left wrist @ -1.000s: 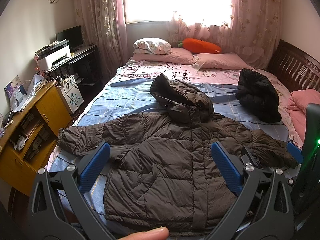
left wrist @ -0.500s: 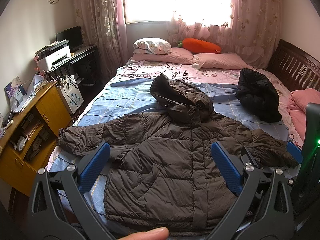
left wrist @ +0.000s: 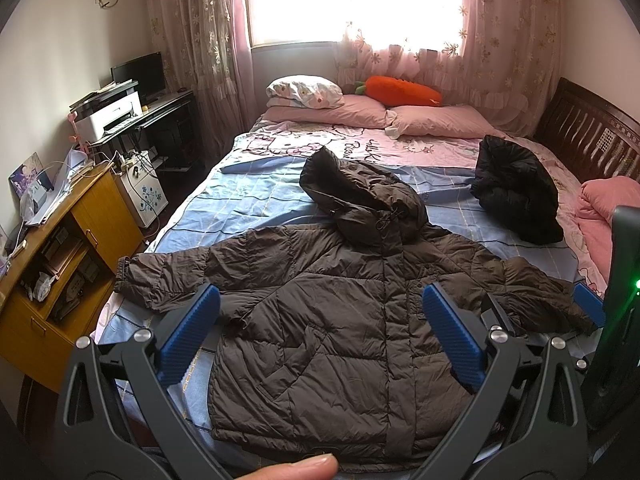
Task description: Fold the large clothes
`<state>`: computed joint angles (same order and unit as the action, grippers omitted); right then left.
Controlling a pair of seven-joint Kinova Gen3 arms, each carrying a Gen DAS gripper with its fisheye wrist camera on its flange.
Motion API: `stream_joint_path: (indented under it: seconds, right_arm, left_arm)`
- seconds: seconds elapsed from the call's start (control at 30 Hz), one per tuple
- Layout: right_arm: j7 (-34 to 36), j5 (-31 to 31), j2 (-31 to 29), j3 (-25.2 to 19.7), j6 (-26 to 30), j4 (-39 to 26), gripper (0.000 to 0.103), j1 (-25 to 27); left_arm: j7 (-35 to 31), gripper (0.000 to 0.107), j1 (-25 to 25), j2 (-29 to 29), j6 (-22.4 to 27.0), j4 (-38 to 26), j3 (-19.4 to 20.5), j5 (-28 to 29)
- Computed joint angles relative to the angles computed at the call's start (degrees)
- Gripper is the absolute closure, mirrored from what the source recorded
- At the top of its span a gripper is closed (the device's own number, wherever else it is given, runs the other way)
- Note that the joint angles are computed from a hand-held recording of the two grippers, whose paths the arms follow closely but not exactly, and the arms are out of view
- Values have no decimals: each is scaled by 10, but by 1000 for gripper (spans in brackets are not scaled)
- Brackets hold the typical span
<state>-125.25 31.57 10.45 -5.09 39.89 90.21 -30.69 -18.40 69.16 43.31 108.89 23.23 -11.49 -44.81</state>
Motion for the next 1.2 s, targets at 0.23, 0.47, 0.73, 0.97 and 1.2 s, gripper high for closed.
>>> stream_joint_path:
  seconds: [0.23,0.47,0.73,0.97,1.2]
  right_arm:
    - [-1,1,0,0,0,1,1,0]
    - [-2,1,0,0,-1,1,1,0]
    - [-2,2,1,0,-2,2,1,-1]
    - [-5,4,2,1,-3,2,1,-2]
    - [-12,5,2,4,-17,15,1,-1]
  left_arm:
    - [0,7,0,1,1,-1,0,0]
    - [0,7,0,1,1,-2,-1,0]
    - [-1,7,0,1,2,-3,-1,1]
    - [13,7,4,-9,-11,26,3,0]
    - [19,7,3,-12,-15,34,9,-4]
